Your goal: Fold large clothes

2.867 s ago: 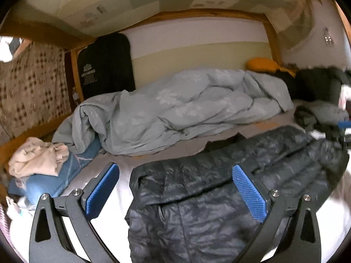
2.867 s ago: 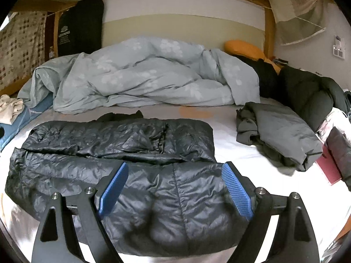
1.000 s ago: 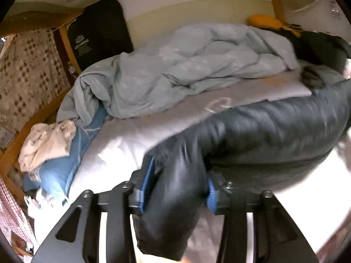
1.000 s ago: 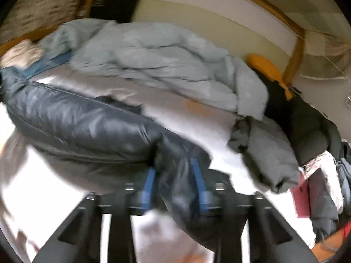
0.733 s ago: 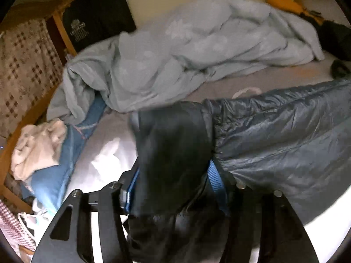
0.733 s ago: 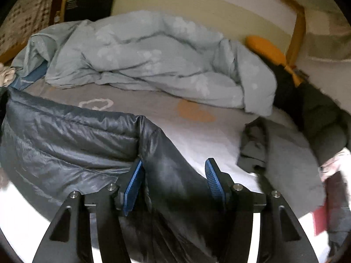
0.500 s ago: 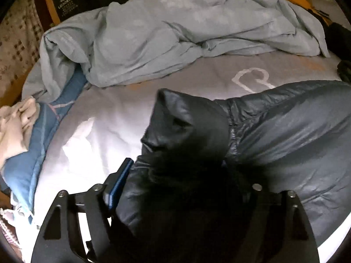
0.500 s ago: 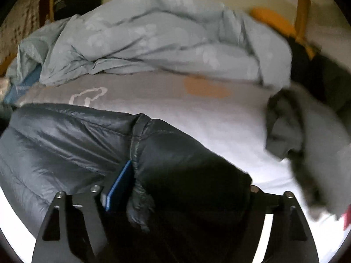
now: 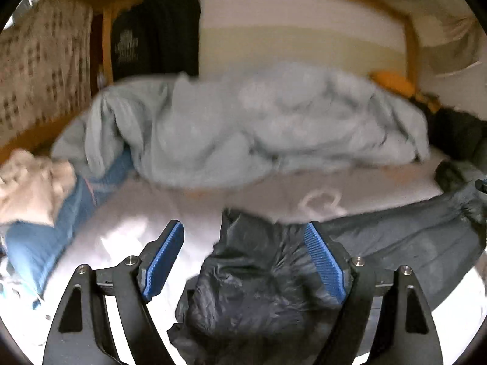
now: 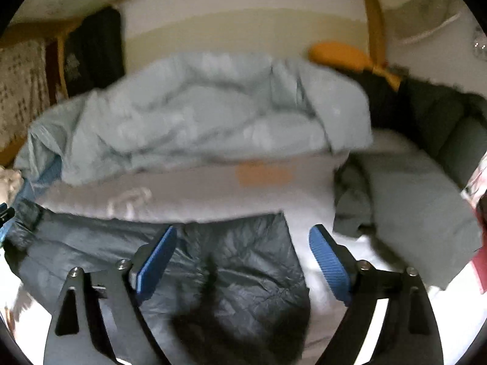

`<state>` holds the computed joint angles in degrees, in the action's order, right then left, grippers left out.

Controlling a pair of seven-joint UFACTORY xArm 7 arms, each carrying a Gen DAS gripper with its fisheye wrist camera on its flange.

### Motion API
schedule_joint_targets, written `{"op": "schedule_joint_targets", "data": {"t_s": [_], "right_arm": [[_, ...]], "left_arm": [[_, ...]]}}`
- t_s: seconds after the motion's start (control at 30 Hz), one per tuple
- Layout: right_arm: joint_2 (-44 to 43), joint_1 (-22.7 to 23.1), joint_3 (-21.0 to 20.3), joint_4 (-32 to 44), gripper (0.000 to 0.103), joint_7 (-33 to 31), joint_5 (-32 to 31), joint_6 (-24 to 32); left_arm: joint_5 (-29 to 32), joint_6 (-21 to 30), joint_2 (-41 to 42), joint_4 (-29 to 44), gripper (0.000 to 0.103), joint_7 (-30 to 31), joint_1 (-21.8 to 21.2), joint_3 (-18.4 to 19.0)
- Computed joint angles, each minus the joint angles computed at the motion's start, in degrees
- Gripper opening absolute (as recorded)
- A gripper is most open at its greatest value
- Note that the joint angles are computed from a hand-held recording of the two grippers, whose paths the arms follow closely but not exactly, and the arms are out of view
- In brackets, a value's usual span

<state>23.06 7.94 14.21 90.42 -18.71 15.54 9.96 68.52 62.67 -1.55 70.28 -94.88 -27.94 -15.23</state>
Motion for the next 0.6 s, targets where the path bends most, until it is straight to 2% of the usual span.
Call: {"op": "schedule_joint_targets", "data": {"t_s": [0.07,0.1,0.17,0.2,0.27,0.33,0.43,0.53,0.6], "right_arm": [[-2.04,-3.25,4.78,-2.61,0.103,-4.32,3.71,-2.89],[-2.74,-5.43,7.91,-3.63,0.103,-7.23,6.27,-3.99],[-3.29,-9.21,13.31,-3.98,0.103,-13.32,11.19,-2.86],[-3.01,-9.55,14.16,-3.42,0.103,-15.13,12.60,-1.06],[-2.28,-6.82,11.19,-2.21,0.103,-14.26,11.76,2.21],[0.51,-1.94,5.58,1.15,0.103,-10.36,7.90,7.45],[5.58,3.04,-0.78,7.06,0.103,-4.25,2.84,15.39],[8.57,4.01,-1.92,9.75,0.102,-3.66,0.69,17.11],[9.91,5.22,-3.25,11.39,0.102,-2.27,-1.46,17.64]], "left_arm": [[1.74,-0.39,-0.68,0.09,0.082,-0.59,-0.62,-0.73],[1.97,-0.38,-0.37,0.67,0.083,-0.35,-0.83,-1.00],[1.58,-0.98,1.10,2.01,0.084,0.71,-1.09,-0.93],[0.84,-1.71,1.81,2.44,0.084,1.65,-1.10,-0.55],[-1.16,-1.34,4.00,3.81,0.084,3.66,-1.37,0.20],[-4.52,-1.63,6.17,4.53,0.084,5.53,-1.23,1.61],[-11.74,-1.41,9.62,5.54,0.084,7.71,-0.53,4.17],[-12.26,-4.61,10.22,3.23,0.092,5.16,-0.05,6.25],[-10.24,-4.33,11.35,2.81,0.096,3.43,-0.63,6.79]]}}
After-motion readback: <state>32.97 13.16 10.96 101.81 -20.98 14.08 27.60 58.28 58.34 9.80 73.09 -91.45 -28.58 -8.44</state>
